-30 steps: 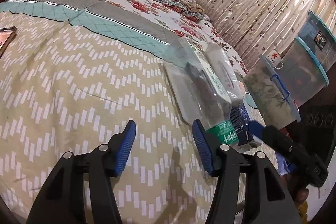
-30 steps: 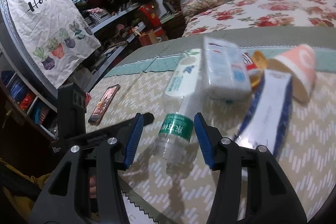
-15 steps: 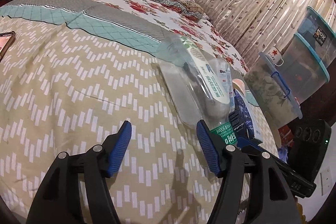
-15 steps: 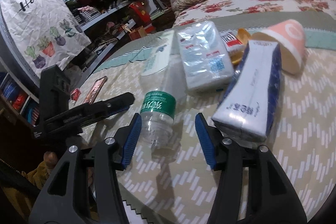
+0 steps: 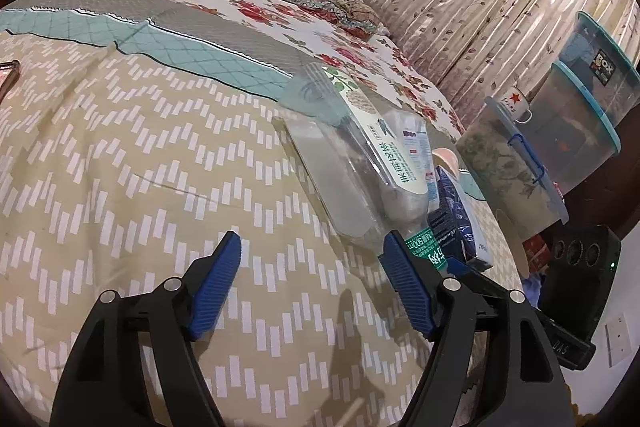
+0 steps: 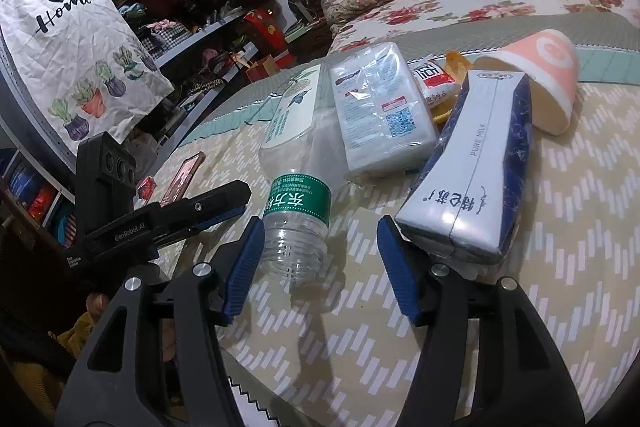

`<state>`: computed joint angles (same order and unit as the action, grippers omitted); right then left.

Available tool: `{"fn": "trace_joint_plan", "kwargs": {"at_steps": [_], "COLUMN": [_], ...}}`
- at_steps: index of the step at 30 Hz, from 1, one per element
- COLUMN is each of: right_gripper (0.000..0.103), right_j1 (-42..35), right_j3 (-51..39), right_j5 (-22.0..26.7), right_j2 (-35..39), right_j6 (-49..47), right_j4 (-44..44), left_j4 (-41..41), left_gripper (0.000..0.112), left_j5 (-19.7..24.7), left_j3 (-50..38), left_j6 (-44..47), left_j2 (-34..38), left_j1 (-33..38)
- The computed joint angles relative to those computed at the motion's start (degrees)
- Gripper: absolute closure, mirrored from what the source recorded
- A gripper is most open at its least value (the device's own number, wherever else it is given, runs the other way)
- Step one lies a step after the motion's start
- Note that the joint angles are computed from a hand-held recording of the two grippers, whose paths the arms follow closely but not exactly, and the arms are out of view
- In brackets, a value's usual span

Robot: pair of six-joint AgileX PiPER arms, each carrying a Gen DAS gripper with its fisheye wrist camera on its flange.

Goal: Collect trash
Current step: 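Reach the right gripper around the clear water bottle while the left approaches the clear plastic box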

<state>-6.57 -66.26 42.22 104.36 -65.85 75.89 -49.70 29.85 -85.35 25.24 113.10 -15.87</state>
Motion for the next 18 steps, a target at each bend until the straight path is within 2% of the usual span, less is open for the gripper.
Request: {"fn": "trace_joint_plan", "kwargs": {"at_steps": [5,14,18], "right_gripper": [0.041,0.040,0.040], "right_j1": [0.92,1.66,1.61], "right_j3": [0.22,-0.24,-0.18], "right_j5": [-0.88,-1.31,-1.25], "right_j2": [-0.39,-0.27,-0.26], "right_j6": [0.19,0.85,0.66], "right_j4": [-0.47,-1.27,-1.08], "left_j4": [-0.35,-6.07,-8.40], "left_gripper": [0.035,0.034,0.027], "left_j5": [0.97,2.26,3.31], "left_j3": [-0.59,1.00,1.31], "left_j6": [1.54,6.34,8.79], "left_j2": [0.39,0.04,0.03], "left_j1": [0.02,1.55,2.07]}}
